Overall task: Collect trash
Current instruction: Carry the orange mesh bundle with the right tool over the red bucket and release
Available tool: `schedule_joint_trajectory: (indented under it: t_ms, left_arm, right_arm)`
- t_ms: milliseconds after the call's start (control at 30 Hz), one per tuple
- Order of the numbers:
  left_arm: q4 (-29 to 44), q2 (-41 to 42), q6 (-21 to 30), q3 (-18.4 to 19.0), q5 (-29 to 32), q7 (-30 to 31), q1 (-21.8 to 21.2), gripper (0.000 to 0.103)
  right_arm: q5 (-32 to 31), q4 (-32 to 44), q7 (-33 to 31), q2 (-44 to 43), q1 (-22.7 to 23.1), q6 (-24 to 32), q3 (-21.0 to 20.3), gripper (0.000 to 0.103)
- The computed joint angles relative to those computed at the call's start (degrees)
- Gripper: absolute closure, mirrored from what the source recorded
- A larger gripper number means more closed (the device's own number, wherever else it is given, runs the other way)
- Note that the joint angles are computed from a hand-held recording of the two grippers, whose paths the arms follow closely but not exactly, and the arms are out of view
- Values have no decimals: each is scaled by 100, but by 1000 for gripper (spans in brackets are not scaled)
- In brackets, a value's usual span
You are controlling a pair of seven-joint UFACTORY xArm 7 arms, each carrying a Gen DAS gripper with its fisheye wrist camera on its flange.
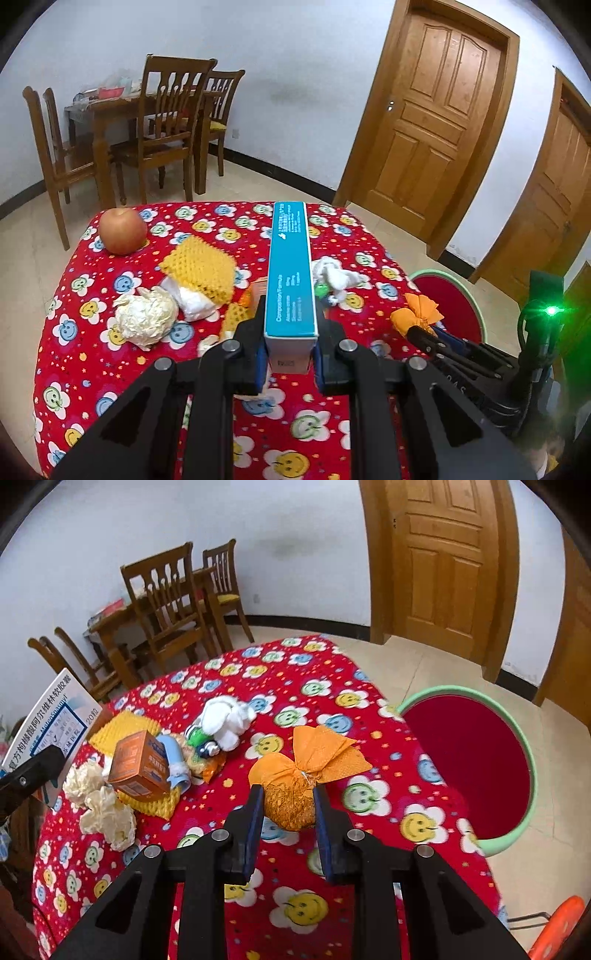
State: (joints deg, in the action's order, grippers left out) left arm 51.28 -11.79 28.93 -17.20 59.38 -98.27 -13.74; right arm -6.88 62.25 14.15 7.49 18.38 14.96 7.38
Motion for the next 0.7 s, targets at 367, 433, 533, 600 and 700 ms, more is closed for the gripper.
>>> schedule_joint_trajectory:
  t_ms: [367,433,533,600,700]
  left_arm:
    - [878,750,90,74,-88,399,-467,85]
    - [1049,903,82,146,-91,465,-591,85]
    - [1376,1213,22,282,-173,658,-784,85]
    - [1600,1419,78,372,-174,745,-935,85]
    - [1945,1750,90,527,-202,905,-1155,85]
  right_arm:
    - [373,-439,-306,-547,-400,-263,-114,76]
    - [402,-461,-319,-574,-477,-276,-147,76]
    - [478,-469,-364,-561,-587,-309,-189,76]
    - [591,-446,-453,-523,-665,-303,-215,76]
    - [673,-407,-523,-452,-765,-294,-257,76]
